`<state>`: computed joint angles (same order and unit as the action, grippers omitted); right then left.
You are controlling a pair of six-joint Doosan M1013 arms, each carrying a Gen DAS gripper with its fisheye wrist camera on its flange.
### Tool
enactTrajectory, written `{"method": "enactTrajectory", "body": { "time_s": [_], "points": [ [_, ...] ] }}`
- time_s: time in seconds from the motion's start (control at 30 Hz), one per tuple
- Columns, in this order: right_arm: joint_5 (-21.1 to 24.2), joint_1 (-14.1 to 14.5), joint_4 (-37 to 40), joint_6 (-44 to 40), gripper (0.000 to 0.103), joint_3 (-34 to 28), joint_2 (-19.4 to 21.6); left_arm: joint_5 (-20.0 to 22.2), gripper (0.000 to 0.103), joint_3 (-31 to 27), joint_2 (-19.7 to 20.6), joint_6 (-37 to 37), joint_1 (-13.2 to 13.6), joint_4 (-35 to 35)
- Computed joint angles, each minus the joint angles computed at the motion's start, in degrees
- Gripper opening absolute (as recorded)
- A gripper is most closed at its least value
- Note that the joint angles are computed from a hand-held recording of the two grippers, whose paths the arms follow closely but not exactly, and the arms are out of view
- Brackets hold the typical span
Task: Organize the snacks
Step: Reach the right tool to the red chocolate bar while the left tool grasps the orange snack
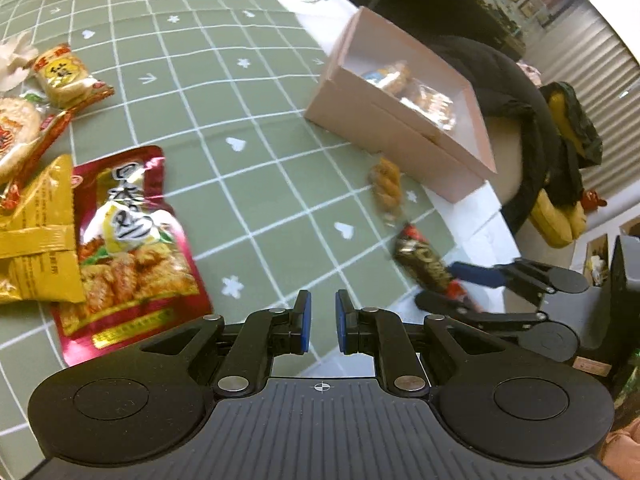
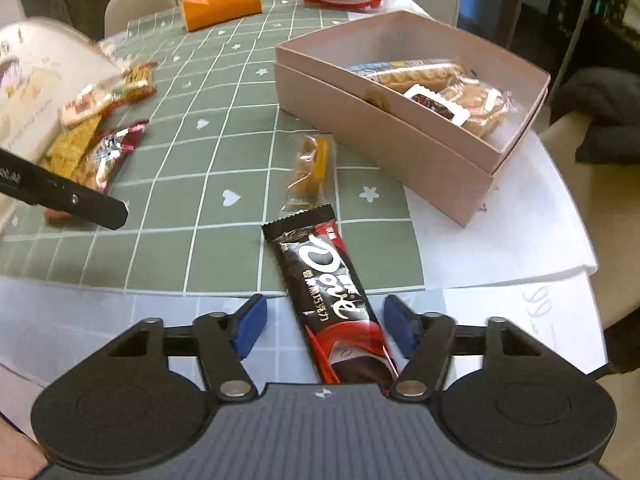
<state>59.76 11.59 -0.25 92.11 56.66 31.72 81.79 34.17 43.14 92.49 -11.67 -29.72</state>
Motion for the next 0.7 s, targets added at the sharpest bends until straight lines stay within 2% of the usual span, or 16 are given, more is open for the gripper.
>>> {"method": "enactTrajectory", "body": {
  "time_s": [0.03,0.1,0.2,0.33,0.43,0.53,0.6,0.63,0.7],
  "points": [
    [0.26,0.06,0.32,0.22,0.043,-0.21,-0.01,-0.68,0.015,0.69,-0.44,0.26,-0.06,-0.17],
    [0.84,-0.43,3.55,0.68,0.04,-0.56,-0.03,-2.64,0.015,2.28,-1.49,0.74,-0.18,0.36],
    [0.13,-0.24,5.21,2.27,0.04,-0.89,0.11,-7.36,0.015,5.55,-3.57,0.2,-0.07,3.61],
    [-0.65,0.0,11.09,0.58,0.04,-0.72,0.44,-12.07,0.015,7.92,-5.36,-6.11,0.66,11.55],
    [-1.05,-0.11,17.04,-2.7,0.041,-1.0,0.76,-11.35,0.015,6.09,-4.61,-7.97,1.1,13.13],
    [-3.6,0.38,15.93,-2.69,0.055,-0.63,0.21,-12.74,0.015,3.49,-3.53,2.32,0.3,9.24],
    [-5.81,0.94,11.74,-1.05,0.056,0.62,-0.8,-12.46,0.016,0.07,-1.74,13.74,-0.96,5.73],
    [-6.24,1.04,10.5,0.06,0.058,1.25,-1.27,-11.34,0.016,-2.49,-0.35,19.69,-1.73,4.3],
    [-6.88,0.94,9.67,3.13,0.061,2.98,-2.41,-6.53,0.021,-9.59,3.57,31.59,-3.29,2.17]
  ]
}}
